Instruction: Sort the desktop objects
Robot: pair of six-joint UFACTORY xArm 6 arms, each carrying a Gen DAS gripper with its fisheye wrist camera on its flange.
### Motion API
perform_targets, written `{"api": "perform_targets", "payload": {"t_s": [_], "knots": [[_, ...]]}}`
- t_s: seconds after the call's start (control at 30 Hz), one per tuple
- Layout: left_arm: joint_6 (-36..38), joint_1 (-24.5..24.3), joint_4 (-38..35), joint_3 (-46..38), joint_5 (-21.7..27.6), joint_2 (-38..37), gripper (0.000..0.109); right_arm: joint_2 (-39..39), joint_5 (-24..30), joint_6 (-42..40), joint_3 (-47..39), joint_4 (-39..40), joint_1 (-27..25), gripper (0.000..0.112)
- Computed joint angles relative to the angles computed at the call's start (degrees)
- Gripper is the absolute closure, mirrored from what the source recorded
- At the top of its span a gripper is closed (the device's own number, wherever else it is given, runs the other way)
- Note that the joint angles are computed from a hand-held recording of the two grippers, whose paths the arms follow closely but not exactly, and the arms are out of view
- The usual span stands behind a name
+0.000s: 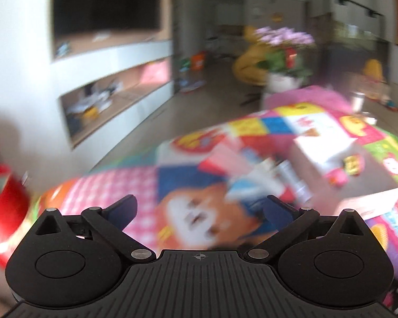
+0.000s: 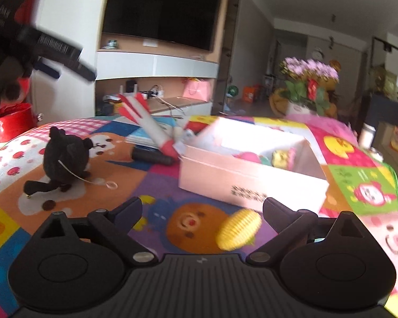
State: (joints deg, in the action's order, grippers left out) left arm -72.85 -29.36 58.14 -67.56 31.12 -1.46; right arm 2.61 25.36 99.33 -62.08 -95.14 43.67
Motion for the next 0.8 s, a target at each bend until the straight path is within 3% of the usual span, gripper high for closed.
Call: {"api": "perform_targets", "payload": {"t_s": [0.1, 0.17, 0.27, 0.4, 0.53, 0.6, 0.67, 0.8], "knots": [[-5.7, 0.7, 1.56, 6.06, 1.98, -3.97, 0.006, 3.2, -0.19, -2.0, -4.68, -1.67, 1.33, 0.015], [-9.46, 1.38, 2.81, 9.52, 2.94, -6.37, 0.006, 6.93, -1.52, -7.19, -9.34, 0.4, 1.82, 0.025], [-14.68, 1.92, 3.37, 14.49, 5.31, -10.61, 0.006, 13.52, -6.0, -19.6, -17.46, 9.76, 2.03, 0.043], [-20.19, 2.91, 4.22, 19.65, 5.6, -15.84, 0.006, 22.73, -8.54, -33.69, -29.23, 20.34, 4.37, 0.042], [-22.0, 3.8, 4.09, 21.64, 5.8, -18.02, 0.006, 32.38, -2.21, -48.84, -40.87, 33.36, 7.55, 0.039], [-22.49, 4.01, 4.2, 22.24, 5.38, -18.53, 0.006, 35.52, 1.33, -52.19, -44.54, 36.32, 8.26, 0.045], [-22.52, 4.23, 4.47, 22.4, 4.21, -18.33, 0.006, 33.83, -0.89, -50.48, -41.97, 37.49, 7.14, 0.051], [-22.02, 4.39, 5.32, 21.24, -0.17, -15.67, 0.006, 25.49, -10.78, -47.9, -30.29, 52.48, 2.11, 0.053]]}}
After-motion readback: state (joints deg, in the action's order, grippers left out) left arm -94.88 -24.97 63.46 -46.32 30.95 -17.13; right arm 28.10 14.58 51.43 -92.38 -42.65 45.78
